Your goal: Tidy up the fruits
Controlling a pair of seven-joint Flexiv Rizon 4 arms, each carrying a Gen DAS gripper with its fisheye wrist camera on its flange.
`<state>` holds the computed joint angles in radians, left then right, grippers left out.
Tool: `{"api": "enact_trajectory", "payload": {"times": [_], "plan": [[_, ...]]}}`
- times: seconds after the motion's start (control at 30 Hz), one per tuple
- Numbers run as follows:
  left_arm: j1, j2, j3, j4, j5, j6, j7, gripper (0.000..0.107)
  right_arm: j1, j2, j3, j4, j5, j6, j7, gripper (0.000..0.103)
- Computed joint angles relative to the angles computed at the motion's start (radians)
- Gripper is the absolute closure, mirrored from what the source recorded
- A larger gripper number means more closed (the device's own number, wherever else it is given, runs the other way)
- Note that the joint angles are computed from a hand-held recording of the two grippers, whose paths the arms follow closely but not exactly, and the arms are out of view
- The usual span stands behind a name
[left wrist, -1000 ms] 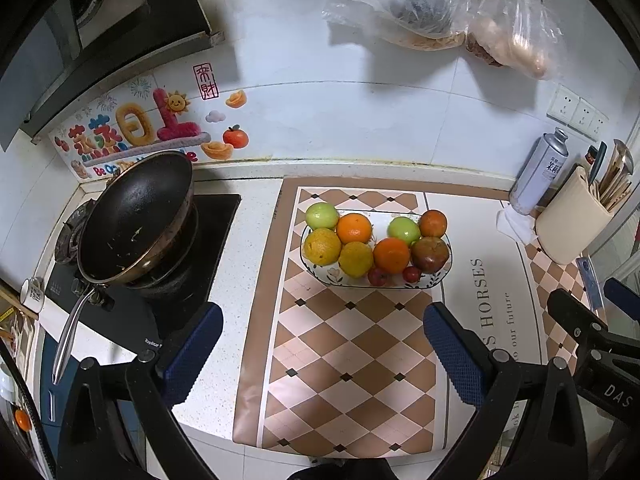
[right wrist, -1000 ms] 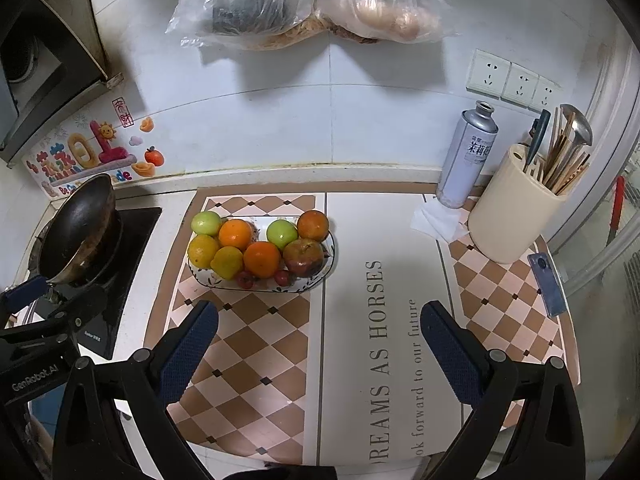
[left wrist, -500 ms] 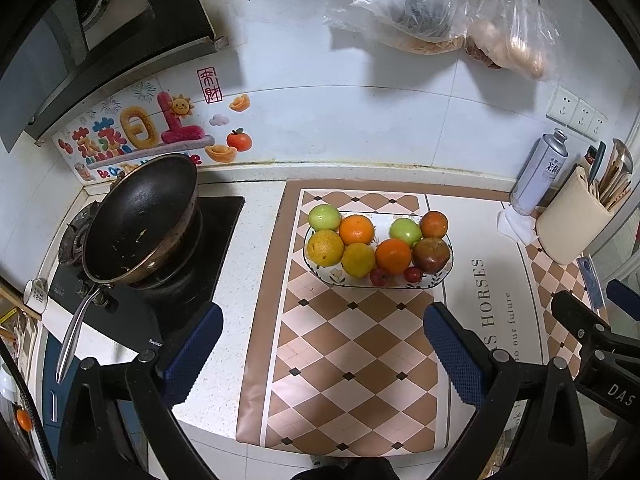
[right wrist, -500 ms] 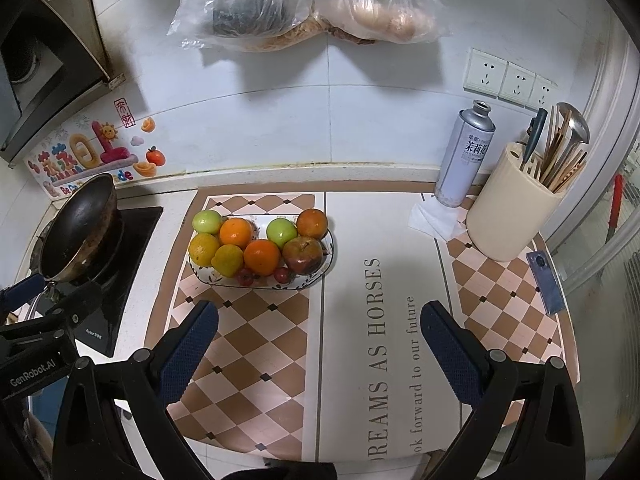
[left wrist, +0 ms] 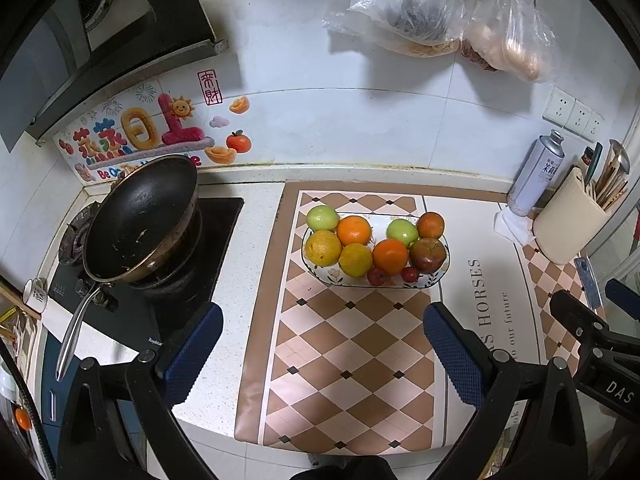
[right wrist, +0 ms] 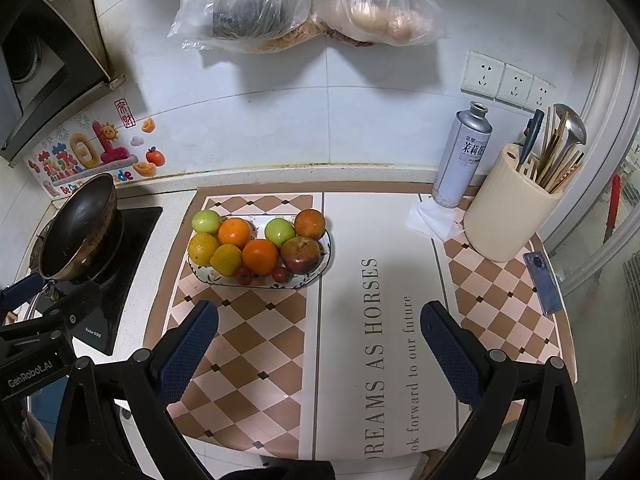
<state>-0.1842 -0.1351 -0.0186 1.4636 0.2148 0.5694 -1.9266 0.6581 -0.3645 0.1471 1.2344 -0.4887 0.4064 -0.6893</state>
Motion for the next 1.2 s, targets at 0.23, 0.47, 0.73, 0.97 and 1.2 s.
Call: {"api": "enact_trajectory", "payload": {"times": [0.23,0.47,0.73,0.97,1.2], "plan": [[-0.001,0.002,-0.001,0.0,0.006,-0.001,-0.003,0.004,0.0,0.002,0.0,0.001,-0.001,0.0,0.0,0.0],[-0.001,0.003,-0.002,-0.003,0.008,-0.007,-0.002,0.004,-0.002,0.007,0.001,0.003,0.0,-0.003,0.0,0.0],[-0.002,0.007,-0.002,0.001,0.01,-0.004,-0.008,0.004,-0.005,0.012,0.003,0.006,0.002,-0.003,-0.005,0.0],[-0.001,0.007,-0.003,0.002,0.011,-0.003,-0.006,0.004,-0.006,0.017,0.005,0.009,0.0,-0.003,-0.008,0.0],[-0.001,0.008,-0.003,0.004,0.012,-0.002,-0.006,0.004,-0.005,0.018,0.007,0.008,0.002,-0.008,-0.009,0.0]]}}
